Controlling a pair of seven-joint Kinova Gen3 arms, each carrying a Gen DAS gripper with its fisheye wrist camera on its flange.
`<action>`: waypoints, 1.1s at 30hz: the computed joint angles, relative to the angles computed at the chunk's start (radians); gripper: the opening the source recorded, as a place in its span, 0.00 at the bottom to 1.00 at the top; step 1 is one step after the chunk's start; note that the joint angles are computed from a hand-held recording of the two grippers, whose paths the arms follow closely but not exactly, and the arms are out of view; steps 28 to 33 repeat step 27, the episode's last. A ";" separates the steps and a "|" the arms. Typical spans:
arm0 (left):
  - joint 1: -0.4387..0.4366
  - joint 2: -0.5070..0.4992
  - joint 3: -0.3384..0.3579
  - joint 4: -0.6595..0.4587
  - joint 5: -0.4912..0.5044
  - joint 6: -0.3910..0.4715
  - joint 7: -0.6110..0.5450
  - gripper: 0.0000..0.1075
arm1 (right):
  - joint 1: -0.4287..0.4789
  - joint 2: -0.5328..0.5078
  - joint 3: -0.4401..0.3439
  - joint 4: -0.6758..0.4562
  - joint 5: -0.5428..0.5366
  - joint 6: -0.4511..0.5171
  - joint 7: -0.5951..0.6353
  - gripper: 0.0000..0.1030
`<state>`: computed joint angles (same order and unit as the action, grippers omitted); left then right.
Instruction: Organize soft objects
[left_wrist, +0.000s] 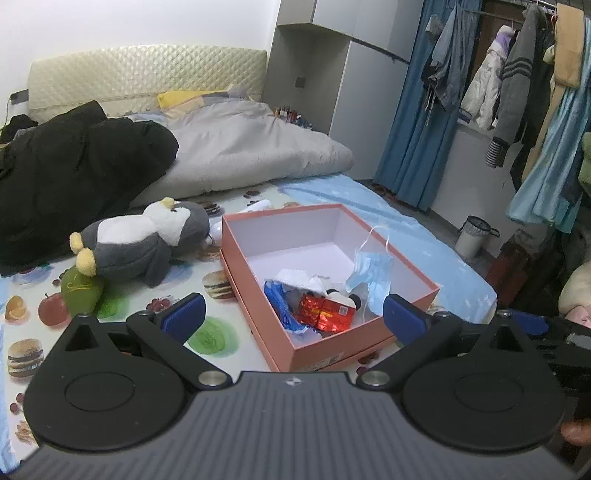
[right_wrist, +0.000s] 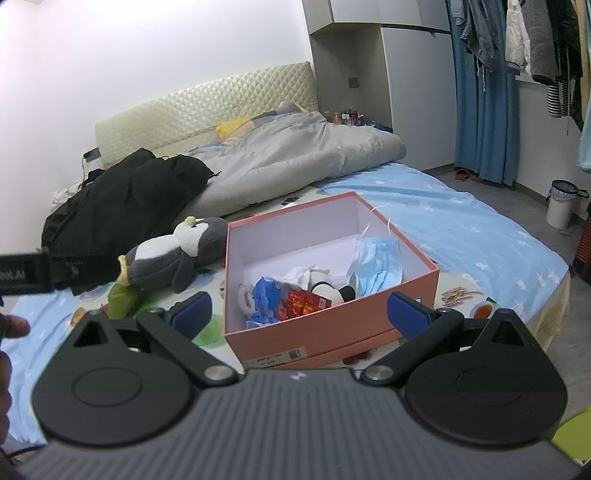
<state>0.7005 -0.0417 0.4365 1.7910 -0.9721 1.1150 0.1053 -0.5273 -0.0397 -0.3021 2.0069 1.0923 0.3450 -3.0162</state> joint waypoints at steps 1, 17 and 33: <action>-0.001 0.000 -0.001 0.002 0.001 -0.007 0.001 0.96 | 0.001 -0.002 0.001 0.003 0.004 -0.004 -0.002 1.00; 0.002 -0.001 -0.008 0.016 0.004 -0.017 0.007 0.96 | -0.009 0.005 -0.003 0.007 0.063 0.016 -0.077 1.00; -0.009 -0.010 0.006 0.024 0.002 -0.015 0.013 0.96 | -0.030 0.009 0.003 0.007 0.078 0.031 -0.090 1.00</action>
